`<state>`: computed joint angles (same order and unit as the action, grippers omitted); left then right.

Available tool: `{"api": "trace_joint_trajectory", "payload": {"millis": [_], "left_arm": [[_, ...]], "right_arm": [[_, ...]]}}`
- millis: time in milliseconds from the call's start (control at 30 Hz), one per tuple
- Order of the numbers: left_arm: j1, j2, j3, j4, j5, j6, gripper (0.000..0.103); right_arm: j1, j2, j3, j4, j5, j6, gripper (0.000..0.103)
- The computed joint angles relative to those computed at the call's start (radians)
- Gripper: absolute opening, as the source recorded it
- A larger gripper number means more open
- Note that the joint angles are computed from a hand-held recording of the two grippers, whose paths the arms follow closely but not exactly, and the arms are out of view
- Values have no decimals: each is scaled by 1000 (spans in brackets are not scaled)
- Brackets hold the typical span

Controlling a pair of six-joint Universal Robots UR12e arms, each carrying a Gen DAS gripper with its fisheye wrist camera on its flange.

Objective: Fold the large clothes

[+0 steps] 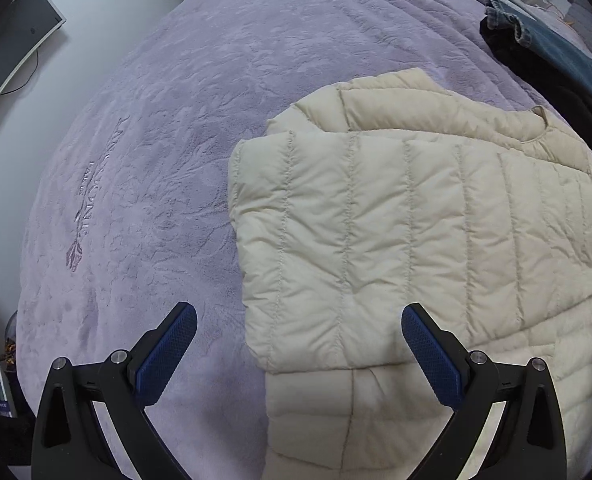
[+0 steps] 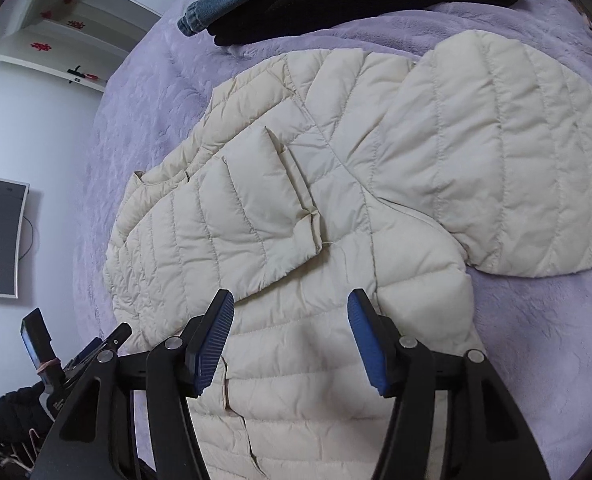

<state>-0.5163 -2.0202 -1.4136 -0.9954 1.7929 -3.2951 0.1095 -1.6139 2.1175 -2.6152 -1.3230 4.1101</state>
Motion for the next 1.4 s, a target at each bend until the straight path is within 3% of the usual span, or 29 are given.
{"api": "trace_joint_trajectory", "payload": {"millis": [133,233,400,500,700,900,1100,1300,1400], "left_arm": [[-17,21,-1,-22,-59,3,103],[-31,32,-1,-51,-126,4,103],[-73,41,1,-69,-177,16,103],[-98,35,11,-82,-203,27,103],[-149,6,43,-92,-224,51,103],[-189,-30,86,-97,-225,51,103],[-212,-55,109,-100,-220,29,103],[-220,-68,114,-81,-208,14,103],[-221,-75,118,-76,-199,8,103]], "right_arm": [[-12,-54,48,-21,10,38,78],[-23,-104,89,-24,-1,74,82],[-56,-192,167,-27,-13,133,86],[-77,-238,209,-31,-30,148,103],[-137,-316,281,8,-45,195,103],[-265,-401,385,-32,13,267,103],[-404,-437,483,-183,51,326,103],[-517,-378,571,-474,113,439,103],[-545,-345,591,-591,105,496,102]]}}
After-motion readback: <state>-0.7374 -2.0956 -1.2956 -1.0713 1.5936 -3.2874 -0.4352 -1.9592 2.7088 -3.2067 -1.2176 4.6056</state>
